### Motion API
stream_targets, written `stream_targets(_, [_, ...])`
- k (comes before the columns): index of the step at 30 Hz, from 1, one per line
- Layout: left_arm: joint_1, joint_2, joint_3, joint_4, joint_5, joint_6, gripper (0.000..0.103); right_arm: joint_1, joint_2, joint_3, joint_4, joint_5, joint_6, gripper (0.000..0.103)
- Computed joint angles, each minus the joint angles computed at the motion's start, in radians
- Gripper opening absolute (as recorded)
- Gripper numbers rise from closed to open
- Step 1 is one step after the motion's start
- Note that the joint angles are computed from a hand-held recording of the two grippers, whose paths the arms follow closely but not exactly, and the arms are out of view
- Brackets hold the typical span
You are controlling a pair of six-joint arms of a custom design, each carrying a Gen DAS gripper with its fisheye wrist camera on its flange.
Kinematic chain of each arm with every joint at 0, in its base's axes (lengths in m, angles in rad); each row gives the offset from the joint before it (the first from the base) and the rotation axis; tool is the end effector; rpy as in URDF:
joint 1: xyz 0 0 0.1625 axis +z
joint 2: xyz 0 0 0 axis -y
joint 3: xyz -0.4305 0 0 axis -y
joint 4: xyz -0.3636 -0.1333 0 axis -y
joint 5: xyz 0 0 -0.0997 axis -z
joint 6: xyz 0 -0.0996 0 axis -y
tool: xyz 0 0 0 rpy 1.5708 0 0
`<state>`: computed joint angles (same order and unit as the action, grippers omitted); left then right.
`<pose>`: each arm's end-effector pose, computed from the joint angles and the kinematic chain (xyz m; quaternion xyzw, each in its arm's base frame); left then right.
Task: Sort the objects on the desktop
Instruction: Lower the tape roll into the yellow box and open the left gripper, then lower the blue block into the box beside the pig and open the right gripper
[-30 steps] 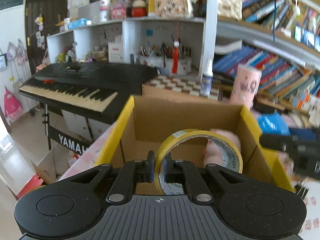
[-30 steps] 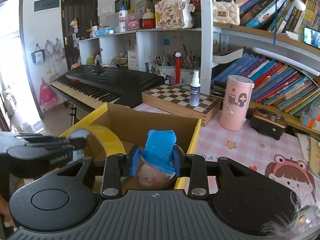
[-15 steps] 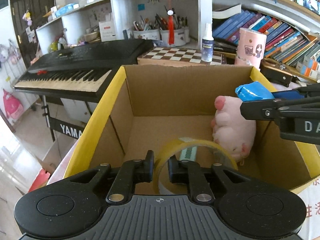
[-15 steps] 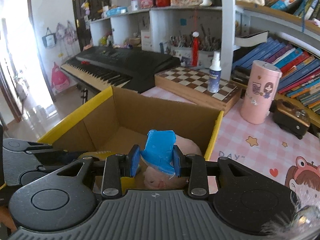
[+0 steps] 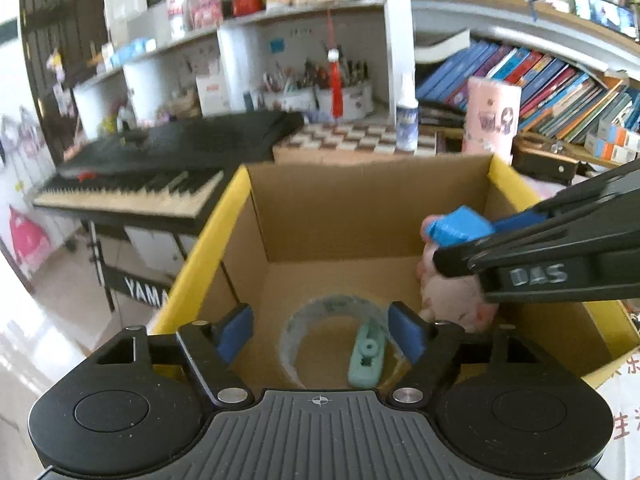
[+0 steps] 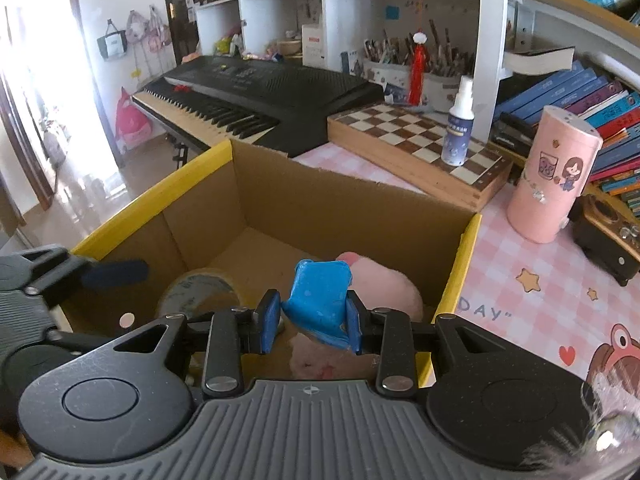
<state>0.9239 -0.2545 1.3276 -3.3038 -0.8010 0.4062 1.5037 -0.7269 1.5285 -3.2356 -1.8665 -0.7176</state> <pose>-0.2679 -0.6909 -0.0440 0.3355 0.8192 -0.3408 0.3166 0.0563 -0.7172 0.2012 0.2287 -0.8710 0.3312 0.2818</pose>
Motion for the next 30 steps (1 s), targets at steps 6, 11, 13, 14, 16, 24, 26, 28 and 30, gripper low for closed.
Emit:
stream_targets(6, [-0.013,-0.012,0.037,-0.094,0.008,0.065,0.079,0.002,0.010,-0.028,0.063,-0.014,-0.018,0.031])
stream_targets(11, [-0.020,-0.019,0.075,-0.174,0.024,0.122,0.087,0.010,0.023,-0.066,0.167,-0.034,-0.038,0.031])
stream_targets(13, [-0.023,-0.018,0.084,-0.191,0.032,0.143,0.087,0.014,0.030,-0.081,0.214,-0.053,-0.040,0.031])
stream_targets(14, [-0.023,-0.019,0.087,-0.193,0.033,0.143,0.087,0.017,0.033,-0.085,0.228,-0.065,-0.043,0.031])
stream_targets(16, [-0.023,-0.023,0.095,-0.195,0.029,0.137,0.087,0.021,0.038,-0.093,0.240,-0.080,-0.067,0.031])
stream_targets(24, [-0.025,-0.032,0.119,-0.221,0.034,0.135,0.087,0.022,0.038,-0.099,0.264,-0.088,-0.058,0.033])
stream_targets(26, [-0.026,-0.040,0.133,-0.232,0.039,0.126,0.087,0.021,0.038,-0.096,0.241,-0.080,-0.059,0.036])
stream_targets(28, [-0.028,-0.047,0.149,-0.246,0.046,0.116,0.088,0.019,0.030,-0.080,0.218,-0.070,-0.047,0.037])
stream_targets(30, [-0.029,-0.054,0.161,-0.258,0.054,0.101,0.090,0.021,0.023,-0.065,0.196,-0.065,-0.041,0.038])
